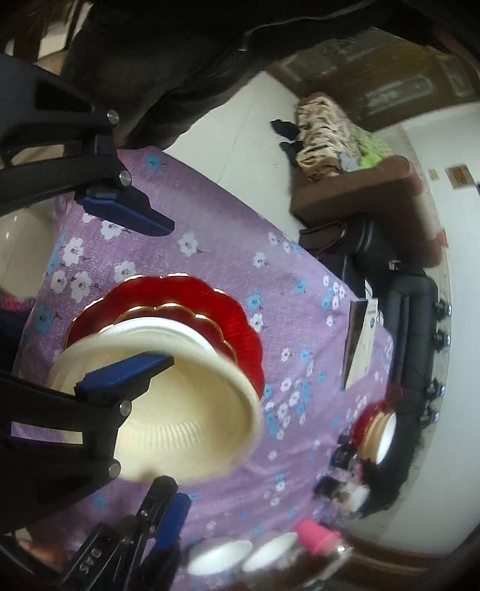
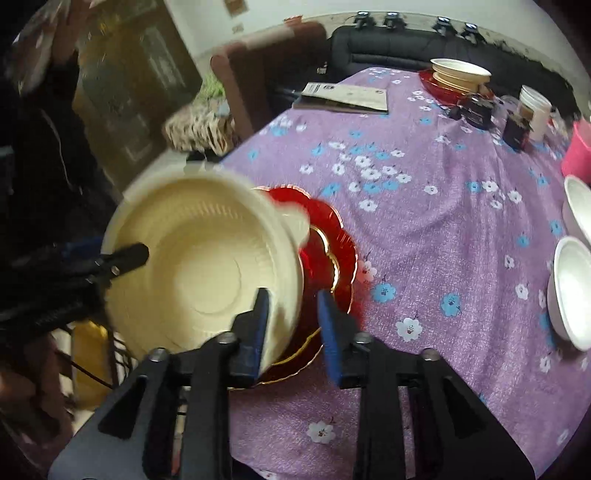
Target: Organize plates and bowls
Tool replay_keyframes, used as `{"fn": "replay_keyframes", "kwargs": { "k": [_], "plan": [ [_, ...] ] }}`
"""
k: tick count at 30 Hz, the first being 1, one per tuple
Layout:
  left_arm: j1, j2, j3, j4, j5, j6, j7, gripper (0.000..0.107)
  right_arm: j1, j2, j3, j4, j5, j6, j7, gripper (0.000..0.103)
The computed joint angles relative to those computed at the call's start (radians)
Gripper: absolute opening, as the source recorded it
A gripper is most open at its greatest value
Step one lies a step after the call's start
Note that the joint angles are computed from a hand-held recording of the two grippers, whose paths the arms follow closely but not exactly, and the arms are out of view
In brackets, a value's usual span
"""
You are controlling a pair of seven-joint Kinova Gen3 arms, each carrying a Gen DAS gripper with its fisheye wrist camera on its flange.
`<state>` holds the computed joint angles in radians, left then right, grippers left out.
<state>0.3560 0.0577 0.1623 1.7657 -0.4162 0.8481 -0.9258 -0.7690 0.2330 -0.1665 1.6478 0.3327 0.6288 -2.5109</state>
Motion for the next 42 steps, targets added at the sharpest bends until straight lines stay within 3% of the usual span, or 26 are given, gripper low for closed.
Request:
{"fn": "replay_keyframes", "kwargs": {
  "k": [2,5,8,11,12,16,19,21,24,28,30,32,38,40,42],
  "plan": [
    [-0.017,0.007,0.005,0.005,0.042,-0.013,-0.032,0.066,0.075,0.018,-0.062,-0.012,-0.071,-0.018,0.065,0.040],
    [0.064,-0.018,-0.105,0.007,0.075,-0.019,-0.029,0.065,0.188,0.013,-0.189,0.000,-0.099,-0.038,0.098,0.040],
    [0.156,-0.063,-0.206,-0.002,0.103,-0.045,-0.081,0.065,0.213,-0.110,-0.181,0.121,-0.027,-0.153,-0.001,0.040],
    [0.178,-0.061,-0.191,-0.070,0.219,-0.065,-0.194,0.074,0.195,-0.249,-0.094,0.223,0.060,-0.168,-0.123,0.039],
    [0.210,-0.041,-0.187,-0.111,0.259,-0.055,-0.234,0.081,0.188,-0.295,-0.071,0.247,0.083,-0.140,-0.164,0.039],
    [0.245,0.103,-0.153,-0.290,0.422,0.020,-0.360,0.081,0.113,-0.464,0.097,0.341,0.147,0.004,-0.286,0.039],
    [0.233,0.242,-0.121,-0.429,0.544,0.072,-0.387,0.081,0.088,-0.545,0.236,0.370,0.065,0.103,-0.228,0.039],
    [0.242,0.335,-0.119,-0.522,0.602,0.109,-0.345,0.081,0.116,-0.585,0.329,0.403,-0.016,0.098,-0.156,0.039],
    [0.206,0.473,-0.010,-0.661,0.573,0.160,-0.260,0.081,0.125,-0.598,0.468,0.460,-0.138,0.013,-0.034,0.039],
    [0.169,0.634,0.166,-0.846,0.416,0.248,-0.154,0.081,0.067,-0.527,0.653,0.480,-0.301,-0.062,0.129,0.039],
    [0.185,0.696,0.195,-0.938,0.374,0.307,-0.129,0.081,0.005,-0.509,0.745,0.482,-0.377,-0.060,0.210,0.039],
    [0.217,0.728,0.155,-1.003,0.391,0.350,-0.128,0.081,-0.052,-0.471,0.837,0.479,-0.440,-0.072,0.291,0.039],
    [0.326,0.852,-0.096,-1.254,0.605,0.526,-0.207,0.081,-0.201,-0.351,1.079,0.433,-0.637,-0.037,0.536,0.039],
    [0.345,0.898,-0.169,-1.340,0.670,0.588,-0.220,0.081,-0.165,-0.304,1.077,0.420,-0.716,-0.014,0.617,0.039],
    [0.343,0.936,-0.198,-1.403,0.716,0.632,-0.229,0.080,-0.074,-0.255,1.019,0.410,-0.797,0.006,0.698,0.039]
  ]
}}
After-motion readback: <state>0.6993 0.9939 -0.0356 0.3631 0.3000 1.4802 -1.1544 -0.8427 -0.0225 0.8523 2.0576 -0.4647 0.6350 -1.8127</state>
